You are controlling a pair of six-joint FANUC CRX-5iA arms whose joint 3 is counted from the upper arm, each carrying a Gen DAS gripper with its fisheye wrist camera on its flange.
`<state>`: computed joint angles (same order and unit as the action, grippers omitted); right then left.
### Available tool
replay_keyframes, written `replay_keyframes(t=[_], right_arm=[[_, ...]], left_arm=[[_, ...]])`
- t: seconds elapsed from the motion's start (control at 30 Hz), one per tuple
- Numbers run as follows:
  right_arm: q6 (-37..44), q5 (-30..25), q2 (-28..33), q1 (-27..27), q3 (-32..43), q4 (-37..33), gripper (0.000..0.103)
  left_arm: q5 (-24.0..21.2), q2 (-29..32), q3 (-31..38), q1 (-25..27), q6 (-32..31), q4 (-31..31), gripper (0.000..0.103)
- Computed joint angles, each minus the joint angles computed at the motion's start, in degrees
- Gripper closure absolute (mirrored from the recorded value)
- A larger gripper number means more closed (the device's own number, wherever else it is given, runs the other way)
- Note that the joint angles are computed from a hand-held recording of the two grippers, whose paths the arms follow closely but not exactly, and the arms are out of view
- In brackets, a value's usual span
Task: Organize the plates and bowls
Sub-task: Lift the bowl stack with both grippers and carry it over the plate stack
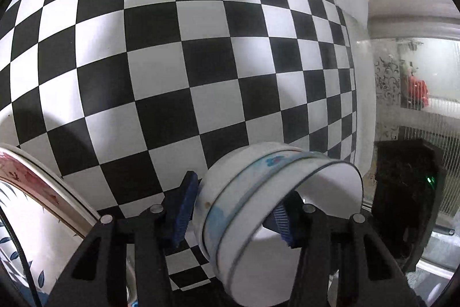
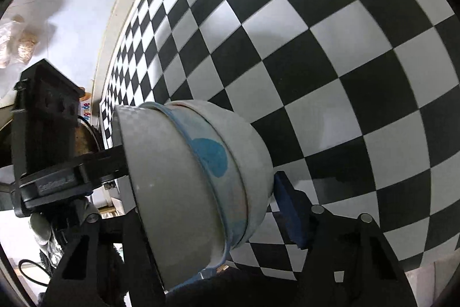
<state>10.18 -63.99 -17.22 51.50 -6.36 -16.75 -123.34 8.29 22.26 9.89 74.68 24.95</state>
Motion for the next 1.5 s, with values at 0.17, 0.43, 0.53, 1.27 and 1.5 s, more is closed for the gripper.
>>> replay_keyframes(t=[0.17,0.43,0.53,1.27,1.5], right_arm=[[2.58,1.60,0.34,-1.88,-1.04,-3.05,0.041],[3.10,1.53,1.28,-0.31,-0.31,-0.35,0.041],[3.61,0.25,2.24,0.04,1.39,0.06,0.041],[4.96,-2.50,11.07,-0.85,15.44,-3.45,0.042],[8.44,-4.71,18.04,-0.72,25.37,-4.88,0.042]], left_arm=[[2.32,-2.20,-1.25,0.23,-1.41,-0.63,0.056],[3.55,-3.81,-2.05,0.48,-1.83,-1.37,0.056],[3.91,-4.31,-2.45,0.91,-2.20,-1.16,0.056],[-0.37,-2.05,6.92,5.00,-2.16,-0.12,0.056],[-2.50,-0.48,12.13,10.12,-2.97,0.02,0.056]])
